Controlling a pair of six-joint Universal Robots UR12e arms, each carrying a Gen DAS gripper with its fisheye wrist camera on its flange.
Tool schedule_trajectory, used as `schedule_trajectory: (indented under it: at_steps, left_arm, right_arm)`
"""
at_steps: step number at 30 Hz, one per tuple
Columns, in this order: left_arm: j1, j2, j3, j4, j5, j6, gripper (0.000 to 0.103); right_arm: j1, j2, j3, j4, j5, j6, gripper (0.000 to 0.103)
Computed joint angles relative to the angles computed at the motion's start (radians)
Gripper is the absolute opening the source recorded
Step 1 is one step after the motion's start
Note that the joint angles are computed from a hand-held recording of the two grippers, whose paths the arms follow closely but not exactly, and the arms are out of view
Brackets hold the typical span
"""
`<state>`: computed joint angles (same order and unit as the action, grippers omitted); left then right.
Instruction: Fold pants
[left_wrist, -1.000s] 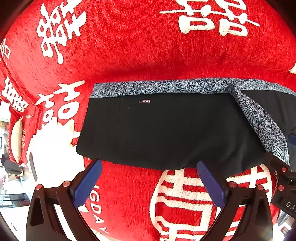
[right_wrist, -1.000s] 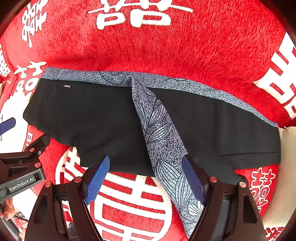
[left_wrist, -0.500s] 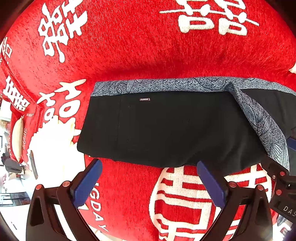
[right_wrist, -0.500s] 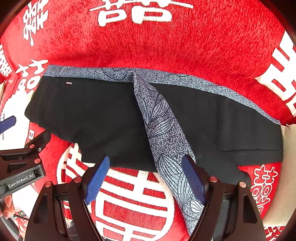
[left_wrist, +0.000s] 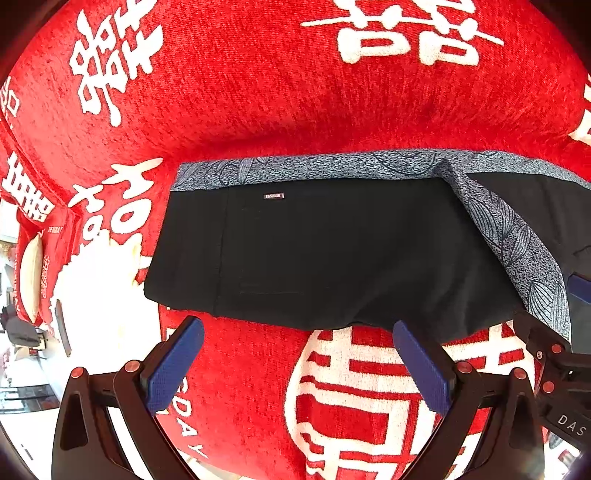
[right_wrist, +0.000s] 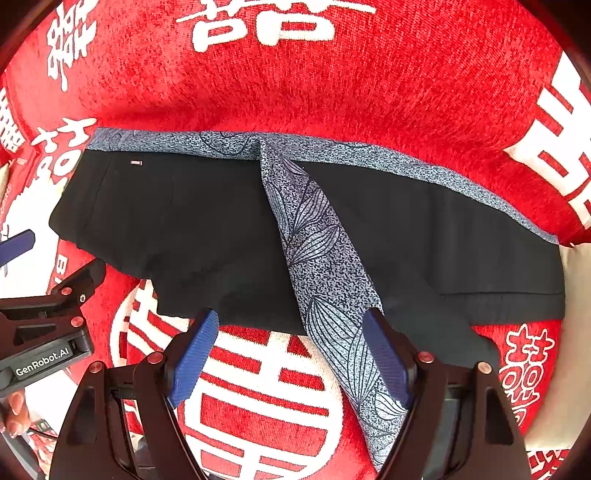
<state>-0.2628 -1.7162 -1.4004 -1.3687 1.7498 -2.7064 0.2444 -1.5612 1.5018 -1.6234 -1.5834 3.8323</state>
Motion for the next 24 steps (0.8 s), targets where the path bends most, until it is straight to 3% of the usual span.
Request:
schedule_trajectory:
  at_steps: [19, 24]
  left_arm:
    - [-0.005, 0.010, -0.011, -0.024, -0.024, -0.002, 0.103]
    - [-0.002, 0.027, -0.033, -0.012, -0.059, 0.038, 0.103]
  right_arm:
    - [-0.002, -0.023, 0.020, 0.002, -0.010, 0.019, 0.083]
    - [0.008, -0.037, 0.028, 0.009, -0.031, 0.047, 0.083]
